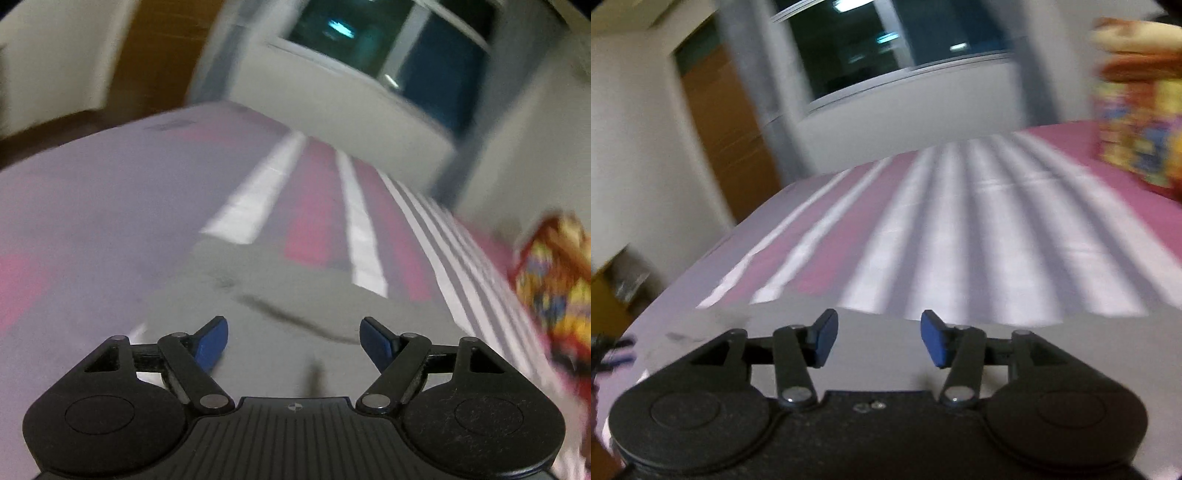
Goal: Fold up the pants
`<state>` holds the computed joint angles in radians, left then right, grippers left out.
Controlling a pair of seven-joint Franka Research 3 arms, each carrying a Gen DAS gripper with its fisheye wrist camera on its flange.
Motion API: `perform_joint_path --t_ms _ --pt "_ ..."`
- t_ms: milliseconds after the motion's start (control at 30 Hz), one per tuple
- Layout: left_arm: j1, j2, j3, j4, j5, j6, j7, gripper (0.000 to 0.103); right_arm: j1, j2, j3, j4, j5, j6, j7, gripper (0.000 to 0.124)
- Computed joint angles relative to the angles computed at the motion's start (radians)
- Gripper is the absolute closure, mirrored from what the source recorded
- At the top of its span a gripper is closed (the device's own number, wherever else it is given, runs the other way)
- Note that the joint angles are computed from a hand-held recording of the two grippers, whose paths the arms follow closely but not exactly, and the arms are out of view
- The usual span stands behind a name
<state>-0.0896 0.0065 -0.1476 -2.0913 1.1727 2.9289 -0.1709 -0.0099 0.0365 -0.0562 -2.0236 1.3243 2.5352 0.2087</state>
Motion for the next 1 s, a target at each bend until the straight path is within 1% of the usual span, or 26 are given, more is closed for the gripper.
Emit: perform_joint_path --t_ms 33,67,133,200,233,267,300,333,367,400,433,467,500,533,567,600,633,667,700,733,767,800,833,867,900,1000 --pt "-0.003 0.049 -0.008 0.051 -0.100 -0.002 0.139 0.026 0.020 0.023 0.019 0.025 -0.023 0.008 0.016 0.083" --pt "-0.009 0.102 -0.015 0.108 -0.182 -0.008 0.254 0.026 0.043 0.064 0.037 0.070 -0.058 0.020 0.038 0.084" --pt "-0.019 0.208 -0.023 0.220 -0.295 -0.026 0.412 0.026 0.078 0.135 0.073 0.143 -0.114 0.037 0.091 0.083" --pt "-0.026 0.284 -0.028 0.299 -0.376 -0.066 0.509 0.026 0.099 0.201 0.102 0.205 -0.172 0.029 0.138 0.083" --pt "-0.035 0.318 -0.034 0.337 -0.408 -0.106 0.565 0.025 0.108 0.225 0.116 0.222 -0.208 0.035 0.148 0.083" --pt "-0.049 0.359 -0.039 0.390 -0.433 -0.191 0.642 0.023 0.120 0.244 0.127 0.228 -0.242 0.052 0.156 0.082" --pt "-0.059 0.382 -0.036 0.411 -0.447 -0.228 0.694 0.022 0.158 0.283 0.108 0.250 -0.324 0.089 0.209 0.081" --pt "-0.070 0.392 -0.023 0.413 -0.445 -0.221 0.711 0.022 0.192 0.324 0.079 0.277 -0.456 0.114 0.325 0.081" --pt "-0.076 0.391 -0.019 0.420 -0.470 -0.231 0.725 0.022 0.191 0.361 0.077 0.304 -0.518 0.115 0.372 0.083" --pt "-0.082 0.384 -0.018 0.429 -0.502 -0.253 0.740 0.022 0.156 0.371 0.110 0.315 -0.509 0.113 0.360 0.085" --pt "-0.102 0.366 0.005 0.422 -0.492 -0.244 0.713 0.022 0.149 0.372 0.109 0.329 -0.527 0.091 0.390 0.088" --pt "-0.136 0.344 0.050 0.398 -0.430 -0.193 0.644 0.022 0.132 0.357 0.124 0.323 -0.515 0.099 0.394 0.084" --pt "-0.156 0.334 0.077 0.388 -0.387 -0.161 0.607 0.022 0.100 0.337 0.166 0.301 -0.444 0.144 0.331 0.081" --pt "-0.164 0.338 0.085 0.394 -0.375 -0.165 0.605 0.021 0.065 0.319 0.207 0.283 -0.358 0.168 0.248 0.079" --pt "-0.160 0.360 0.069 0.422 -0.416 -0.223 0.649 0.021 0.054 0.323 0.215 0.293 -0.340 0.165 0.234 0.081" --pt "-0.158 0.382 0.060 0.443 -0.486 -0.272 0.719 0.021 0.077 0.340 0.188 0.310 -0.392 0.161 0.290 0.081" --pt "-0.145 0.391 0.048 0.436 -0.486 -0.265 0.738 0.020 0.130 0.370 0.127 0.336 -0.515 0.154 0.417 0.082" --pt "-0.166 0.381 0.070 0.420 -0.456 -0.254 0.701 0.020 0.149 0.399 0.095 0.360 -0.599 0.118 0.499 0.083" --pt "-0.179 0.363 0.077 0.411 -0.450 -0.269 0.677 0.020 0.138 0.394 0.099 0.359 -0.614 0.106 0.512 0.083" --pt "-0.191 0.341 0.086 0.389 -0.422 -0.255 0.648 0.020 0.115 0.372 0.118 0.339 -0.628 0.110 0.528 0.083" --pt "-0.202 0.312 0.100 0.350 -0.370 -0.216 0.603 0.020 0.086 0.333 0.139 0.300 -0.584 0.121 0.492 0.080" --pt "-0.214 0.279 0.114 0.305 -0.308 -0.177 0.538 0.019 0.021 0.282 0.187 0.250 -0.472 0.117 0.386 0.080" --pt "-0.207 0.261 0.106 0.278 -0.294 -0.159 0.520 0.019 -0.014 0.254 0.200 0.219 -0.391 0.102 0.302 0.078" --pt "-0.188 0.246 0.077 0.250 -0.344 -0.180 0.564 0.018 -0.032 0.223 0.191 0.184 -0.342 0.085 0.245 0.074" --pt "-0.179 0.236 0.065 0.229 -0.360 -0.201 0.583 0.018 -0.039 0.200 0.168 0.150 -0.336 0.077 0.214 0.073" --pt "-0.180 0.180 0.068 0.150 -0.278 -0.169 0.475 0.018 -0.057 0.193 0.074 0.106 -0.395 0.100 0.240 0.075"
